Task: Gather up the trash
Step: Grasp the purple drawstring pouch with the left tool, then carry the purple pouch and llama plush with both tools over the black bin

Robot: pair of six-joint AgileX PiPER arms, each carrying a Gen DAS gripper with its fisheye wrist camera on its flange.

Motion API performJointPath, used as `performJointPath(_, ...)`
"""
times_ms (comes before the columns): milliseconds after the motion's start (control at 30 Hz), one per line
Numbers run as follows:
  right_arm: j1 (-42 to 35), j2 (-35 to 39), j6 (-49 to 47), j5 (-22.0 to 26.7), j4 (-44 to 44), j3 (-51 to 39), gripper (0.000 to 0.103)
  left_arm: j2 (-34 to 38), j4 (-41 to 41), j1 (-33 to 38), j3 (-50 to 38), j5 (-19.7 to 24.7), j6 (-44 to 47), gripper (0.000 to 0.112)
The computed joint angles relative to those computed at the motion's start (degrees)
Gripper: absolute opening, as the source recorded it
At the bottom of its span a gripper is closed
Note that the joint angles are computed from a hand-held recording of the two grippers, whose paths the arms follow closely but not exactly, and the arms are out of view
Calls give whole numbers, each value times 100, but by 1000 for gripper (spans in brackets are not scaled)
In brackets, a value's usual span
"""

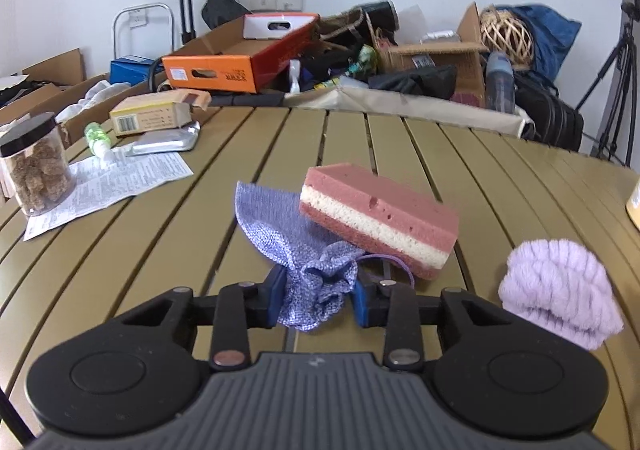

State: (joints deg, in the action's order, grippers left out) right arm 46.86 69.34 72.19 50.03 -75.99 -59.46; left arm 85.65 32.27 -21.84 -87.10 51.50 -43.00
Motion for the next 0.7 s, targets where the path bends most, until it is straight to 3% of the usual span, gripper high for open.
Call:
performJointPath(333,242,-162,-25,111,28,-16,50,-663,-95,-141,248,-206,7,33)
performJointPath(700,1193,-553,287,925,-5,158,50,-1530,168,-581,762,-113,-352,33)
